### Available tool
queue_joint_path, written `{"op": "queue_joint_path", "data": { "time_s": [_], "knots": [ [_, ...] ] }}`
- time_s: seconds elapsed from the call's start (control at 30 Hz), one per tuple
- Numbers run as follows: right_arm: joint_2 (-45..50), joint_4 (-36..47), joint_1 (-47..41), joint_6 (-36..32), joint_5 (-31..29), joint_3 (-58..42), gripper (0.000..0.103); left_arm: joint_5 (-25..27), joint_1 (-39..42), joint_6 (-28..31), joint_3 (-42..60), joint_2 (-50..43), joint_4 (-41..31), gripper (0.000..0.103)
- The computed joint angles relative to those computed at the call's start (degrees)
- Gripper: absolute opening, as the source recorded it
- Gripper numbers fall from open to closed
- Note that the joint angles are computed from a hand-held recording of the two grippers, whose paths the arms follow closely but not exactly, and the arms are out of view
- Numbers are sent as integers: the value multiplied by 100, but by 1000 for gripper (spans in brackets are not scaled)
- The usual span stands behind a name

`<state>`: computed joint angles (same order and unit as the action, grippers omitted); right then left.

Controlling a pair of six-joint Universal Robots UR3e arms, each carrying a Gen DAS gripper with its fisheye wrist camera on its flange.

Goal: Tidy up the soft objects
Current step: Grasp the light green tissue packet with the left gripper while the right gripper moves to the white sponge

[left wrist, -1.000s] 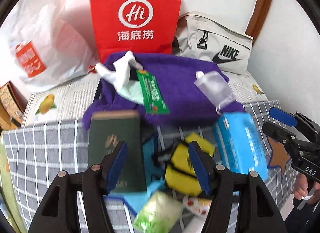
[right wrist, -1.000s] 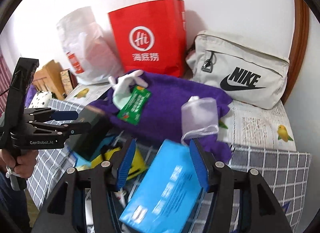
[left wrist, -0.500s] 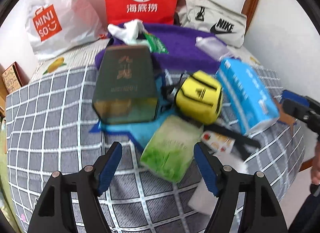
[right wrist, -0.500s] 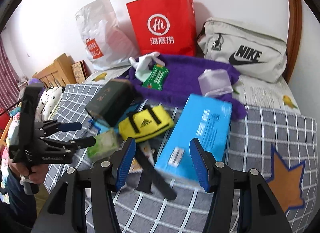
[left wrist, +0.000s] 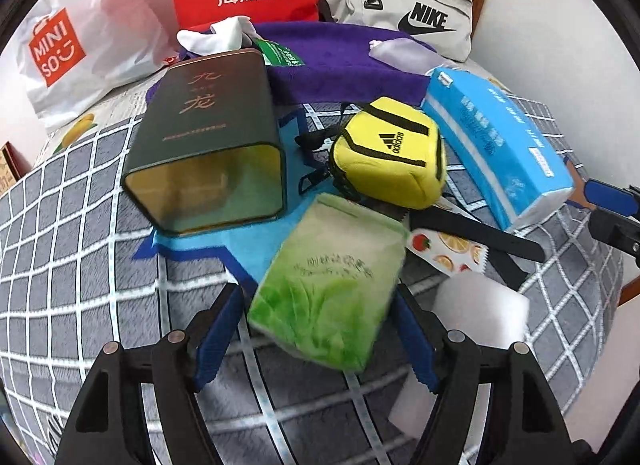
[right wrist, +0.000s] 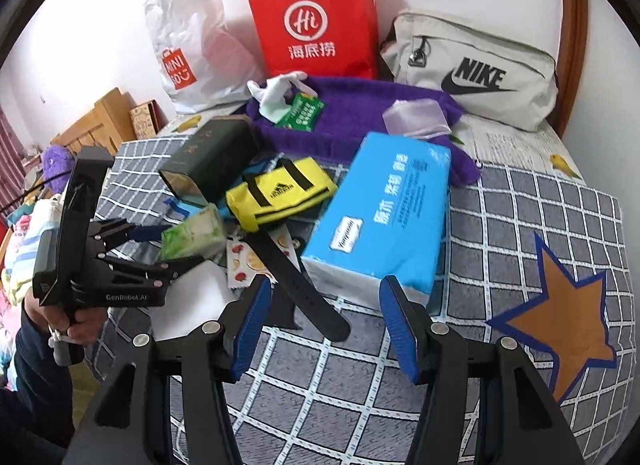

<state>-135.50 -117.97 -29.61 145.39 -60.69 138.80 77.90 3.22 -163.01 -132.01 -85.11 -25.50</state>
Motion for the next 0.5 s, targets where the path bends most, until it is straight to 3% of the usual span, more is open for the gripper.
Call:
{"op": "queue_joint_path", "data": {
  "time_s": [0.17,0.23,0.5],
  "knots": [
    [49,-32,-66,-80,27,122,56,-95,-60,58,131,-228,141,74],
    [132,-132,-4,-46,-7,176,56,-115,-74,56,76,-246,279,59],
    [471,-211,534,-78,234,371,57,-198,344,61,-336,655,-79,57]
  ]
}}
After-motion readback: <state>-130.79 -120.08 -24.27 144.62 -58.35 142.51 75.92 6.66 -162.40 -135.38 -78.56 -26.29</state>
